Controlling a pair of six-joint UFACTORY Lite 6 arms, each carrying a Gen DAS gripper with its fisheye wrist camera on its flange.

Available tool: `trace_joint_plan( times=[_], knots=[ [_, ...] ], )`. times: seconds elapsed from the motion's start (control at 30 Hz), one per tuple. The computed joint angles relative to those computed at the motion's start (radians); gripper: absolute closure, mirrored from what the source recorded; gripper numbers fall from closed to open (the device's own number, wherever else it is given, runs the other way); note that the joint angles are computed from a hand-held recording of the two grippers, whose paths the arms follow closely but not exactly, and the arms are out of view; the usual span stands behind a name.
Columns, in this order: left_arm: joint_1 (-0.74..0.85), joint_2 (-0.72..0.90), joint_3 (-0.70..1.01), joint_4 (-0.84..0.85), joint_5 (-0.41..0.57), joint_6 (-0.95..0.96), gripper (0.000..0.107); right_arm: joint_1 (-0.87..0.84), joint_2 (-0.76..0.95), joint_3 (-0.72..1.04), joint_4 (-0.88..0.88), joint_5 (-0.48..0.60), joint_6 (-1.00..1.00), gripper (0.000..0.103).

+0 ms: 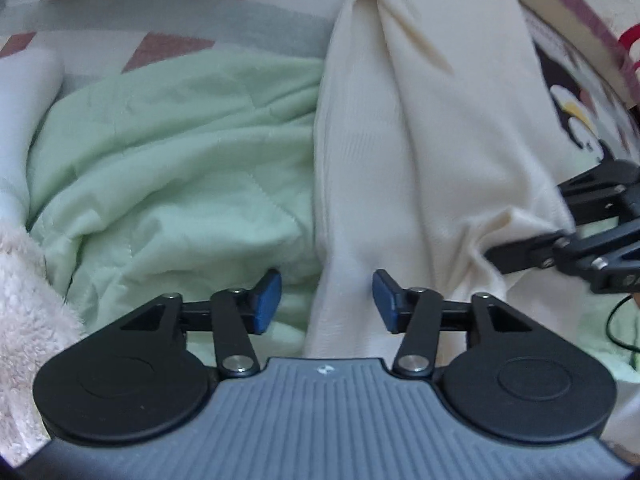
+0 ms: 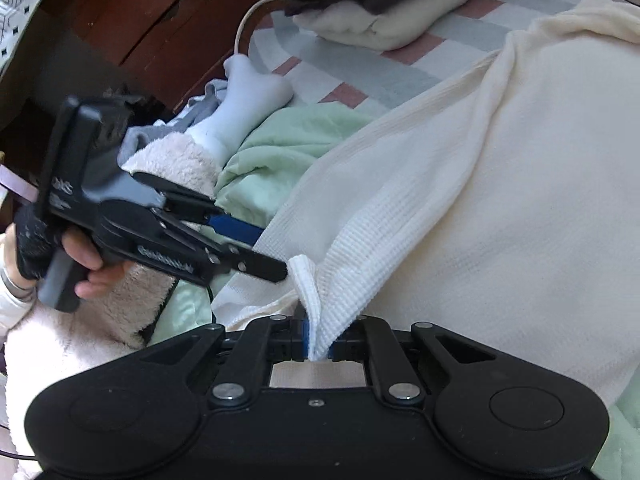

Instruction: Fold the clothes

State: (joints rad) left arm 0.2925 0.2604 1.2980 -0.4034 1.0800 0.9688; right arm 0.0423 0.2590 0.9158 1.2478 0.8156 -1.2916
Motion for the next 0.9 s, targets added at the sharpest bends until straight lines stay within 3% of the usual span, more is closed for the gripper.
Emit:
trace_joint_plan(
  times=[0.07,0.13,0.2,0.33,0.4,0.5,0.57,0.63,0.7,0.73,0.8,0.9],
  knots=[
    [0.032,0.057,0.047,-0.043,0.08,-0.017,0.057,-0.006,0.006,-0.009,0.025,0.023,-0.031,0.093],
    [0.064,0.104,0.081,-0.091,0.149,-0.031,0.1,-0.004,0.012,-0.011,0.041,0.048,-0.059,0.093],
    [0.081,0.037,0.056,-0.066,0.13,0.062,0.105,-0.005,0.012,-0.004,0.051,0.079,-0.075,0.092],
    [0.12,-0.09,-0.001,-0.012,0.041,0.218,0.105,-0.017,0.015,0.02,0.066,0.161,-0.099,0.092],
    [0.134,-0.06,0.018,0.024,0.015,0.139,0.105,-0.011,0.024,0.04,0.061,0.164,-0.092,0.092],
    [0.117,-0.121,-0.032,0.063,-0.114,0.115,0.104,0.011,0.044,0.071,0.052,0.156,-0.073,0.092],
    [0.161,-0.122,0.012,-0.088,-0.016,0.2,0.099,0.031,0.055,0.092,0.036,0.148,-0.056,0.092],
    [0.212,-0.078,0.094,-0.245,0.176,0.239,0.085,0.064,0.067,0.121,0.019,0.118,-0.04,0.087],
    [0.236,-0.02,0.153,-0.344,0.348,0.241,0.063,0.081,0.07,0.139,0.014,0.109,-0.034,0.081],
    [0.226,0.007,0.17,-0.35,0.408,0.241,0.062,0.074,0.068,0.143,0.0,0.132,-0.023,0.077],
    [0.198,0.019,0.155,-0.33,0.437,0.247,0.06,0.032,0.03,0.108,-0.021,0.171,-0.039,0.069],
    [0.127,-0.027,0.058,-0.261,0.315,0.27,0.056,-0.082,-0.058,0.034,-0.103,0.113,0.014,0.064]
  ],
)
